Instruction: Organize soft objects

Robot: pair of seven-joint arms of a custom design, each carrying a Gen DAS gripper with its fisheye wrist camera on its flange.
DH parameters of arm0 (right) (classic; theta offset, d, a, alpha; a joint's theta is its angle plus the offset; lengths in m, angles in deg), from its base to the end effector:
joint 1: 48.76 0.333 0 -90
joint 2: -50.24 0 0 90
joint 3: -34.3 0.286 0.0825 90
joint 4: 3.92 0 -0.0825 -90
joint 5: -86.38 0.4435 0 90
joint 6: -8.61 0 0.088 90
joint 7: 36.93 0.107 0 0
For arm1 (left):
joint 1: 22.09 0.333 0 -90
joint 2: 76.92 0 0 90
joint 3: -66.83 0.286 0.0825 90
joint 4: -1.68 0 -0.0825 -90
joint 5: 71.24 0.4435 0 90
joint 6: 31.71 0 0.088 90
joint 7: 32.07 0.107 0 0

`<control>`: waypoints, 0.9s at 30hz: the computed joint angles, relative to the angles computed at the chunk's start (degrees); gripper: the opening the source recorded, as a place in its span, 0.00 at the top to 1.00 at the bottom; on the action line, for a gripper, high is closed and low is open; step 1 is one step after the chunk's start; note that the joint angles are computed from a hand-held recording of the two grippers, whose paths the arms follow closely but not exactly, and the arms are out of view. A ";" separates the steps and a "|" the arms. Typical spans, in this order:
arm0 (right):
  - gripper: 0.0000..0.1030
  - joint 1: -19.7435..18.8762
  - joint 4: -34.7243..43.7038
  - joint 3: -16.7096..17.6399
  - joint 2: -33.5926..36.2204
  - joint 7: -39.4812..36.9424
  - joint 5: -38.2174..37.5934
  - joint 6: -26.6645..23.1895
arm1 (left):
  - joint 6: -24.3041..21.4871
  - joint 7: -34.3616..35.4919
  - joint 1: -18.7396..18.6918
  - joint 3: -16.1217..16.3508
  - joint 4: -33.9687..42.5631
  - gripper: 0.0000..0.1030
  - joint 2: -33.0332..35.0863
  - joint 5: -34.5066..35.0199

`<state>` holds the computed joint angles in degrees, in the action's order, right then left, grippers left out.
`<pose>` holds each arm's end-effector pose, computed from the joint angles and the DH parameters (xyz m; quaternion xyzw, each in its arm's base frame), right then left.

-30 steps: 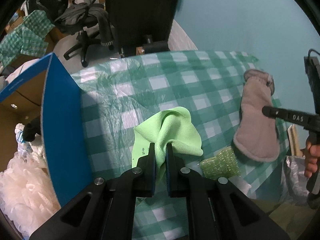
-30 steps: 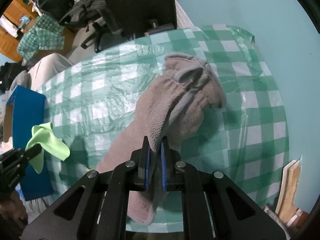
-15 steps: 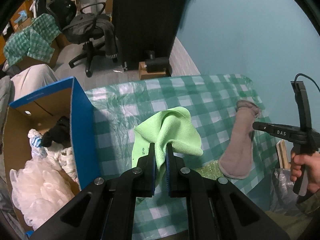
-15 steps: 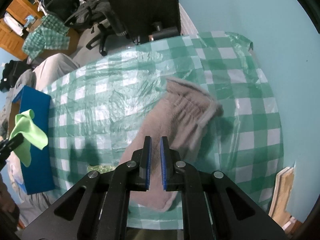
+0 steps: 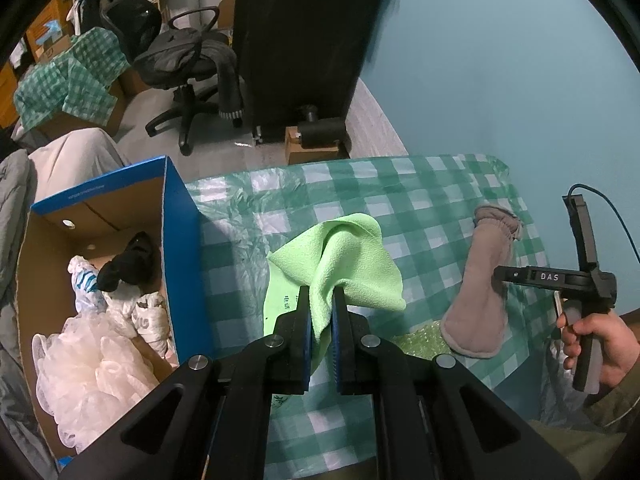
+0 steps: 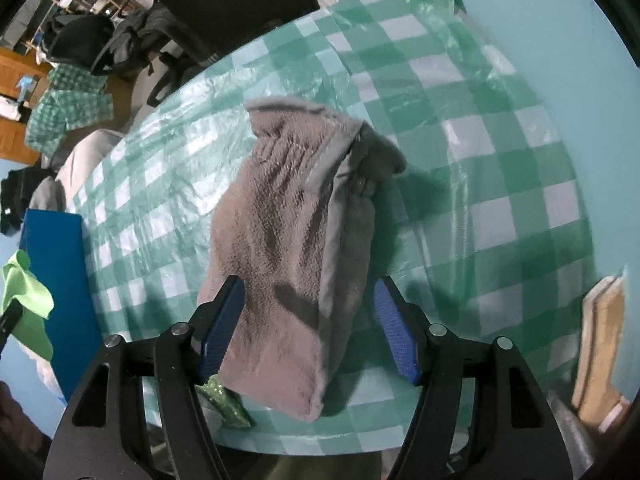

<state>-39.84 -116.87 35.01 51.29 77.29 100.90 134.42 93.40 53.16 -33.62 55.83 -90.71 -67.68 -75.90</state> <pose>0.6245 0.1149 0.4267 -0.5536 0.8192 0.0487 0.1416 0.6495 -0.2642 0.5325 -0.5926 0.7774 -0.2018 0.0619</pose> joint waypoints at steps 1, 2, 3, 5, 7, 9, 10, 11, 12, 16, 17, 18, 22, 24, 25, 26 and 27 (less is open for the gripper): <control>0.35 0.00 -0.25 0.03 0.20 -0.27 0.50 0.36 | -0.15 -0.16 -0.06 0.01 0.08 0.92 0.11 0.13; 0.35 -0.02 -0.54 0.05 0.37 -0.66 1.22 0.68 | -0.21 -0.19 -0.07 0.01 0.08 0.92 0.15 0.15; 0.35 -0.06 -0.60 0.06 0.59 -0.96 1.74 0.89 | -0.27 -0.25 -0.11 0.00 0.09 0.92 0.19 0.21; 0.35 -0.03 -0.46 0.18 1.19 -1.32 2.07 1.28 | -0.40 -0.53 -0.25 -0.01 0.16 0.92 0.31 0.53; 0.35 0.10 0.28 0.38 2.02 -1.54 1.16 1.29 | -0.34 -0.70 -0.28 0.00 -0.01 0.92 0.15 0.56; 0.36 0.25 1.18 0.61 2.78 -2.18 0.11 0.86 | -0.29 -0.89 -0.28 0.01 -0.12 0.92 0.00 0.56; 0.43 0.38 1.63 0.74 3.05 -2.41 -0.87 0.52 | -0.20 -0.96 -0.25 0.02 -0.23 0.92 -0.13 0.53; 0.61 0.62 2.12 0.90 3.31 -2.51 -2.33 0.17 | -0.07 -1.06 -0.23 0.04 -0.37 0.92 -0.29 0.57; 0.70 0.92 2.82 1.04 3.65 -2.35 -4.30 -0.67 | 0.05 -1.16 -0.20 0.06 -0.47 0.92 -0.43 0.58; 0.88 1.33 3.03 1.32 3.32 -3.09 -6.01 -0.74 | 0.63 -1.69 0.00 0.16 -1.11 0.92 -1.17 0.58; 0.89 1.57 3.14 1.40 3.16 -2.97 -7.19 -0.76 | 0.80 -1.84 0.08 0.18 -1.34 0.92 -1.41 0.56; 0.90 1.73 3.13 1.44 2.94 -2.93 -7.89 -0.66 | 1.00 -1.93 0.16 0.20 -1.64 0.92 -1.69 0.46; 0.91 2.28 3.37 1.58 2.19 -2.77 -9.75 -0.52 | 1.61 -2.14 0.50 0.23 -2.65 0.92 -2.80 0.15; 0.91 2.47 3.31 1.63 1.52 -2.89 -9.91 -0.25 | 1.84 -2.16 0.61 0.20 -3.02 0.92 -3.25 0.03; 0.91 2.62 3.28 1.68 1.24 -2.82 -10.11 -0.01 | 1.97 -2.14 0.67 0.21 -3.18 0.92 -3.44 0.04; 0.91 2.76 3.60 1.72 1.23 -2.72 -10.46 0.06 | 2.00 -2.04 0.78 0.24 -3.32 0.92 -3.65 -0.01; 0.91 2.94 3.91 1.79 1.21 -2.65 -10.93 0.07 | 2.03 -1.98 0.86 0.25 -3.47 0.92 -3.83 -0.08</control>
